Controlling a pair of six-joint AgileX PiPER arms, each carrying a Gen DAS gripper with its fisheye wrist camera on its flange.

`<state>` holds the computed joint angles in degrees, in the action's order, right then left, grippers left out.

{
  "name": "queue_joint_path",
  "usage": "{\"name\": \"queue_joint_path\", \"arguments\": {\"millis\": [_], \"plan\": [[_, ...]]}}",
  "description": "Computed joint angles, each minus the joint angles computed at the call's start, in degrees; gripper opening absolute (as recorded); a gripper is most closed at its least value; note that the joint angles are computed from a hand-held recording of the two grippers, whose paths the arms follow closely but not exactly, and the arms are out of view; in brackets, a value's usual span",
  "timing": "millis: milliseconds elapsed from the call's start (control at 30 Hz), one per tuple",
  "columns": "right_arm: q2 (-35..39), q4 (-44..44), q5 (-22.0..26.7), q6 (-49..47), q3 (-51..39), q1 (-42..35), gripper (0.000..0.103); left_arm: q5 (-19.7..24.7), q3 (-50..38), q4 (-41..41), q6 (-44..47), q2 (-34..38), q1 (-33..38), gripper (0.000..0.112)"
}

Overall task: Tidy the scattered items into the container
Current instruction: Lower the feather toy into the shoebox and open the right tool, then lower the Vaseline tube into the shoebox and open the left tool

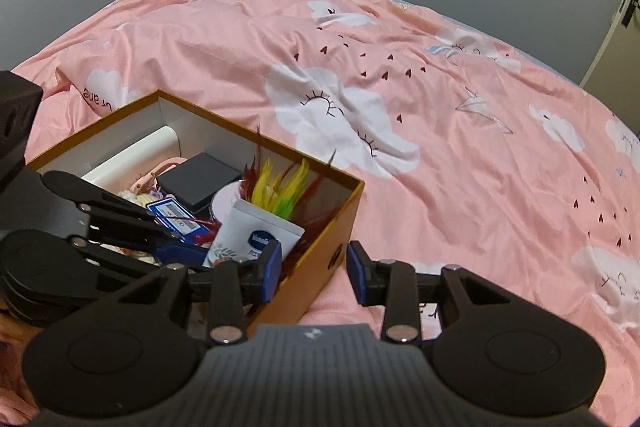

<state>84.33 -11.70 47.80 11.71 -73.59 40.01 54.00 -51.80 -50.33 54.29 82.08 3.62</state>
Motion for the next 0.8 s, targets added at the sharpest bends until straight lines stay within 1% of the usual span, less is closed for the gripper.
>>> {"name": "queue_joint_path", "arguments": {"millis": [67,167,267,333,367,433,500,600,667,767,800], "plan": [[-0.6,0.1,-0.1,0.1,0.5,-0.2,0.039,-0.2,-0.6,1.3,-1.8,0.7,-1.2,0.020],[-1.5,0.6,-0.3,-0.3,1.3,-0.8,0.039,0.7,-1.2,1.9,-2.8,1.1,-1.6,0.020],[-2.0,1.0,-0.4,-0.6,1.9,-1.3,0.039,-0.3,-1.6,3.8,-4.3,0.5,-2.5,0.020],[-2.2,1.3,-0.4,-0.7,2.2,-1.5,0.039,0.0,-1.9,4.2,-4.7,0.5,-2.4,0.020],[-2.3,1.5,-0.5,-0.6,2.4,-1.6,0.039,0.0,-1.8,4.3,-4.7,0.3,-2.3,0.018],[-2.6,1.8,-0.6,-0.5,2.8,-1.7,0.039,-0.6,-0.9,4.4,-4.1,-1.0,-2.1,0.012],[-2.9,1.9,-0.7,-0.5,3.1,-1.7,0.039,-1.4,-0.2,4.5,-3.3,-2.3,-2.1,0.010],[-3.1,1.8,-0.7,-0.1,3.6,-1.4,0.039,-1.8,-0.1,4.7,-3.5,-2.5,-2.6,0.009],[-3.0,1.8,-0.7,0.3,3.8,-1.2,0.039,-0.4,-0.8,5.0,-5.4,-2.0,-2.3,0.009],[-3.2,1.5,-0.5,1.1,4.1,-0.8,0.039,3.8,-2.1,3.6,-7.1,-0.9,-0.2,0.008],[-3.3,1.4,-0.4,1.2,4.2,-0.6,0.039,4.6,-2.3,3.1,-7.2,-0.7,0.3,0.008]]}}
